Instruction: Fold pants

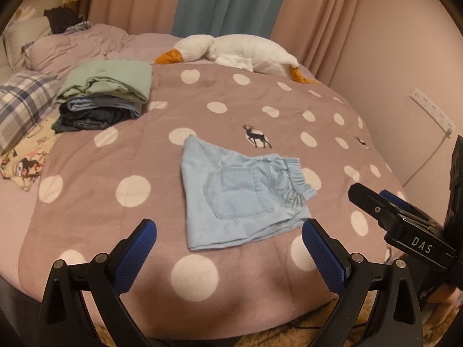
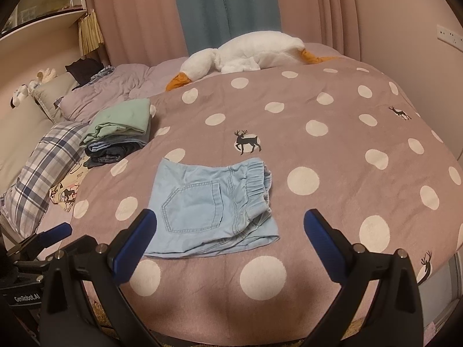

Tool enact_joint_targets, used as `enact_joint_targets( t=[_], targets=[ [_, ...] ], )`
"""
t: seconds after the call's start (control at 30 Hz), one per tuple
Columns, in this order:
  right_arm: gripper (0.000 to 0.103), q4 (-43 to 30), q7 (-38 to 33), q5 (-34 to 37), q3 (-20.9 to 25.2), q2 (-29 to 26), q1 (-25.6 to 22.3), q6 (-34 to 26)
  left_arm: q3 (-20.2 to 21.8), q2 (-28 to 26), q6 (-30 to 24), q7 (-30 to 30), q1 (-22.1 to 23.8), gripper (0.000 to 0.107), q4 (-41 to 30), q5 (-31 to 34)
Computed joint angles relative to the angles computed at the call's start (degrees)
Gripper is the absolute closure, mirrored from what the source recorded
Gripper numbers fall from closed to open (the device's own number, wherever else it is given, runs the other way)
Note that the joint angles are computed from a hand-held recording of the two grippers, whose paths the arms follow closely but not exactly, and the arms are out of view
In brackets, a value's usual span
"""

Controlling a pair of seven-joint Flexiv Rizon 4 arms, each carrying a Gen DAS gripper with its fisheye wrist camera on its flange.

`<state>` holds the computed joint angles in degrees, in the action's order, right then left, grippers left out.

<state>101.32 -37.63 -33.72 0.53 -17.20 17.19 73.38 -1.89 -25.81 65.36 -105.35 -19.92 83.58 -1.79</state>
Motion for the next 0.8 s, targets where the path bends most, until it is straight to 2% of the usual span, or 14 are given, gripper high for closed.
enact_joint_targets(
  t=[0.13,0.53,0.67,0.8],
  targets=[
    [0.001,0.04,-0.08,-0.14,-0.02,-0.01,0.12,-0.28,2.52,-0.06,-1.42,-2.77,-1.79,0.007,-1.25,4.14],
    [0.001,-0.23,0.4,-1.13,-0.15,-0.02,0.39,-1.5,1.51,-0.56,-2.0,-3.51,-0.62,0.007,-1.59,3.57],
    [0.001,0.63,3.72,-5.3,-1.77,0.7,1.2,-1.55,1.82,-0.54,-2.42,-3.87,-0.87,0.007,-1.82,4.17],
    [0.001,0.98,4.98,-7.15,-1.49,0.99,0.67,-1.55,1.51,-0.57,-2.3,-3.6,-0.61,0.007,-1.82,4.14]
  ],
)
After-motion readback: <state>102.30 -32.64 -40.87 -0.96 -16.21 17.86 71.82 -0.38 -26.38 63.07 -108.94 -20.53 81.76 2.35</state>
